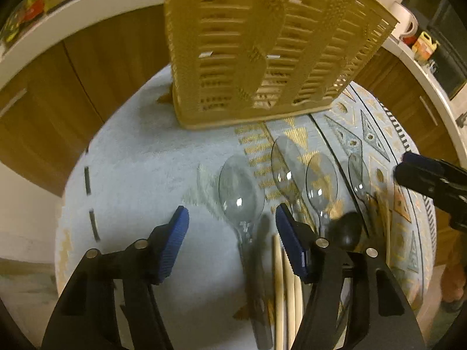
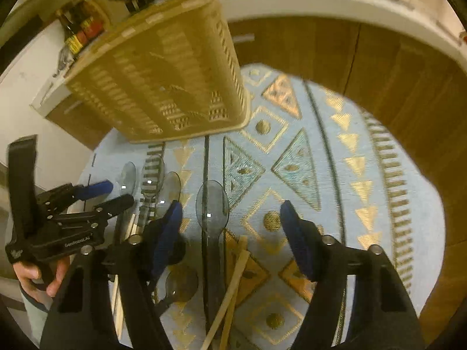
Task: Organize utensils
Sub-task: 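Lower the left tool and grasp a clear spoon while the right tool grasps another clear spoon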
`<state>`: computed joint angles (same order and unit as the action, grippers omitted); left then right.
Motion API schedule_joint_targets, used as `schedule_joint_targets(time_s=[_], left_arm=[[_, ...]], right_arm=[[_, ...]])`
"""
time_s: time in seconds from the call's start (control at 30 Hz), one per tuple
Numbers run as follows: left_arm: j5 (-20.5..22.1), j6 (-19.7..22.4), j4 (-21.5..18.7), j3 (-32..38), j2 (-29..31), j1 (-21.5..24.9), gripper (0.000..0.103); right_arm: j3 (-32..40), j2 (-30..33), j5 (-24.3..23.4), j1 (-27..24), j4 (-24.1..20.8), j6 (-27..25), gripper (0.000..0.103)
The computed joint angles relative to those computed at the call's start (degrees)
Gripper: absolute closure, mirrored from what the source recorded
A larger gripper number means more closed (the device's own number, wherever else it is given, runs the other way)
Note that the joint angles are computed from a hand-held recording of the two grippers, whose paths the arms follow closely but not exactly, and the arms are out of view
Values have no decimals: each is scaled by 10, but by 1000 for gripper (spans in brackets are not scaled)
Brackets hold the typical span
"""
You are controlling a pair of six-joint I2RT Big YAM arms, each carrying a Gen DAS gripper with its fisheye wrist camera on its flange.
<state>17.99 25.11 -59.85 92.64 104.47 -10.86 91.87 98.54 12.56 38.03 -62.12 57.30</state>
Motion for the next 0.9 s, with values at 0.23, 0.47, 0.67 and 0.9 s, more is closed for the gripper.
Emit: schedule_joint_targets(time_s=[0.23, 0.47, 0.67, 0.9], left_arm=[[-26, -23, 7, 17, 11, -12, 57], [-13, -21, -20, 46, 25, 7, 71], [5, -26, -49, 74, 39, 18, 62], [-6, -44, -47, 87, 46, 28, 58]], right_arm=[[46, 51, -55, -8, -31, -11, 50], [87, 96, -33, 12, -70, -20, 58], [129, 127, -21, 26, -111, -15, 60], [237, 187, -21, 18, -193, -26, 60]])
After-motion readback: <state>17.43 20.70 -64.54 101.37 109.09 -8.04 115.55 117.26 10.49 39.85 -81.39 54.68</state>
